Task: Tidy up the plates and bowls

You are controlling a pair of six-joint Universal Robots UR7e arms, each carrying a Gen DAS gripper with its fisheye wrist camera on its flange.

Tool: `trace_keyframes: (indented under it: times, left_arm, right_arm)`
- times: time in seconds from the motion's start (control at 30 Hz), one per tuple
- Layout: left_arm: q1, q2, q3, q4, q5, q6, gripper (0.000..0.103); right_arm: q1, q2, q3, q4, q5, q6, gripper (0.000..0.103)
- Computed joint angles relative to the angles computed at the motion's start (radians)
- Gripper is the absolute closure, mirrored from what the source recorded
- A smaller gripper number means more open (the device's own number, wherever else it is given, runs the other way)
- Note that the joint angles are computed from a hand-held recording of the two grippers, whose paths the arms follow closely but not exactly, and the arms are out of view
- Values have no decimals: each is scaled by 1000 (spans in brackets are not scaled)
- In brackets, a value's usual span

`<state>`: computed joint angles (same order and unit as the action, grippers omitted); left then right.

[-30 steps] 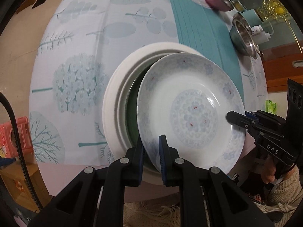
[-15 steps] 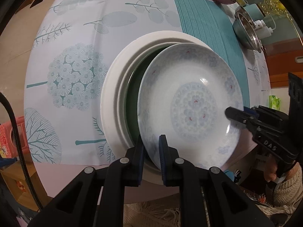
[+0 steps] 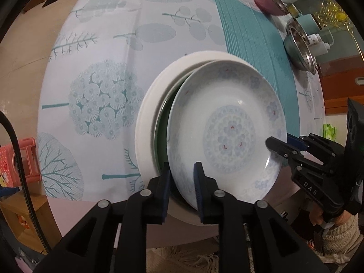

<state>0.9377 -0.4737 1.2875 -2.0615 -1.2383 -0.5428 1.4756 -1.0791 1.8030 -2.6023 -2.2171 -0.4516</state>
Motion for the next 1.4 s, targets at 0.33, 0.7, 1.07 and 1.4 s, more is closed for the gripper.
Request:
trace_keyframes:
  times: [0.33, 0.7, 1.07, 1.4]
  left_arm:
    - [-21, -24, 5, 10, 77, -3, 42]
    - [-40, -63, 58, 9, 84, -22, 37]
    - [-86, -92, 95, 13, 74, 16, 27]
    - [-127, -36, 14, -60, 20, 100, 20]
  right_arm:
    - [-13, -41, -12, 71, 47, 55, 72]
    - [6, -70, 33, 46, 24, 73, 72]
    - [17, -153, 127, -2, -11, 87, 72]
    - [47, -218, 132, -56, -193, -38, 71]
